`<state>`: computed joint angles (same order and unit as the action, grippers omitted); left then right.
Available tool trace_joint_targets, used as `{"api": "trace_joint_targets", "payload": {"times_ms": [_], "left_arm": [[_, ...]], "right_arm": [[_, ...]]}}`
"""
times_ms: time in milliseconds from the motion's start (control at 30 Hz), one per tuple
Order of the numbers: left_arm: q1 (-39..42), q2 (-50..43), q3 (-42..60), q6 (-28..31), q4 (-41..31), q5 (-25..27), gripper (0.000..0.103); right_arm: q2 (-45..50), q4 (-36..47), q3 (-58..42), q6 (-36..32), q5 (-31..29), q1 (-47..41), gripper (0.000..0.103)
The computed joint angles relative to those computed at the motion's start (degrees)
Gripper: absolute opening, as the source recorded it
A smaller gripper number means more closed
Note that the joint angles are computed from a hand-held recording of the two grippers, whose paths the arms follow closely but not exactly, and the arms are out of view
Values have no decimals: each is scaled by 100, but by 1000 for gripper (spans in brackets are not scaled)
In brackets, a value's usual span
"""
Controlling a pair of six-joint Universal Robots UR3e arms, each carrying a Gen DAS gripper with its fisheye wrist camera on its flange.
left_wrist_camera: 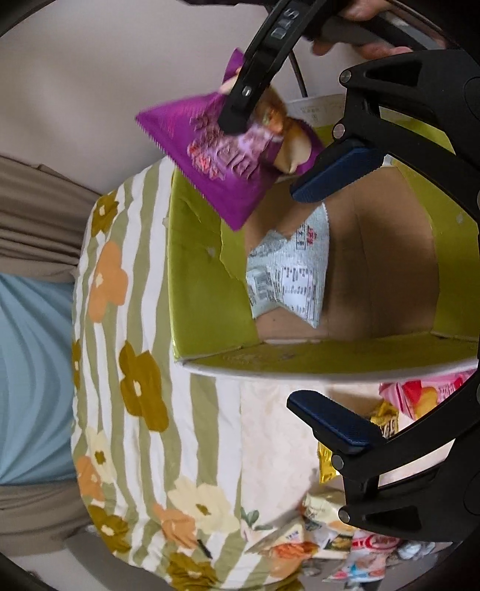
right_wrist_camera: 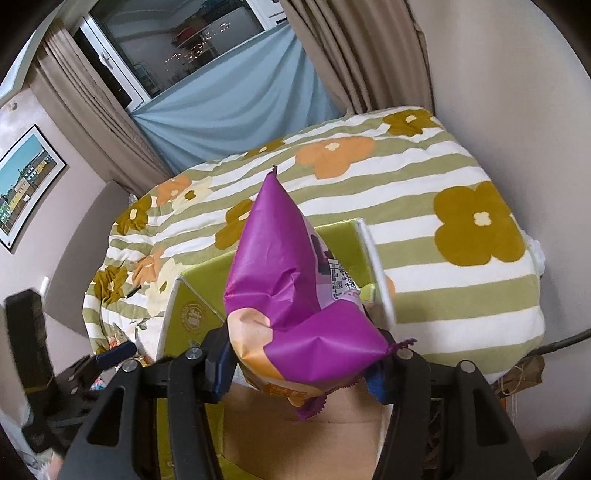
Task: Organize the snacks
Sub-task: 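Carry both packets over the green box and release them inside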
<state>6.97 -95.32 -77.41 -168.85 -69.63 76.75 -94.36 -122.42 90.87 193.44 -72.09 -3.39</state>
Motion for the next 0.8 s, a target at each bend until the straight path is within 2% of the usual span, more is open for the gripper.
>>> {"api": "trace_joint_targets", "payload": {"times_ms": [133, 167, 233, 267, 300, 533, 700, 800], "left_arm": [[-44, 66, -60, -26, 38, 211, 101], [-16, 114, -106, -21, 12, 217, 101], [47, 246, -247, -10, -19, 240, 101], [76, 320, -337, -5, -8, 257, 101], [102, 394, -428, 2, -1, 278, 101], [403, 813, -787, 127, -117, 189, 101], [687, 1164, -792, 392, -338, -125, 101], [1015, 1497, -680, 749, -703, -450, 101]], "right_arm": [[407, -55, -83, 53, 189, 49, 55], [469, -82, -67, 103, 145, 69, 59], [460, -256, 77, 272, -70, 110, 83], [349, -400, 260, 289, -44, 56, 100], [252, -520, 403, 281, -3, 16, 102], [-2, -361, 390, 14, -248, 164, 102], [-183, -164, 187, 26, -526, 349, 102], [-362, 73, -17, 139, -821, 554, 102]]}}
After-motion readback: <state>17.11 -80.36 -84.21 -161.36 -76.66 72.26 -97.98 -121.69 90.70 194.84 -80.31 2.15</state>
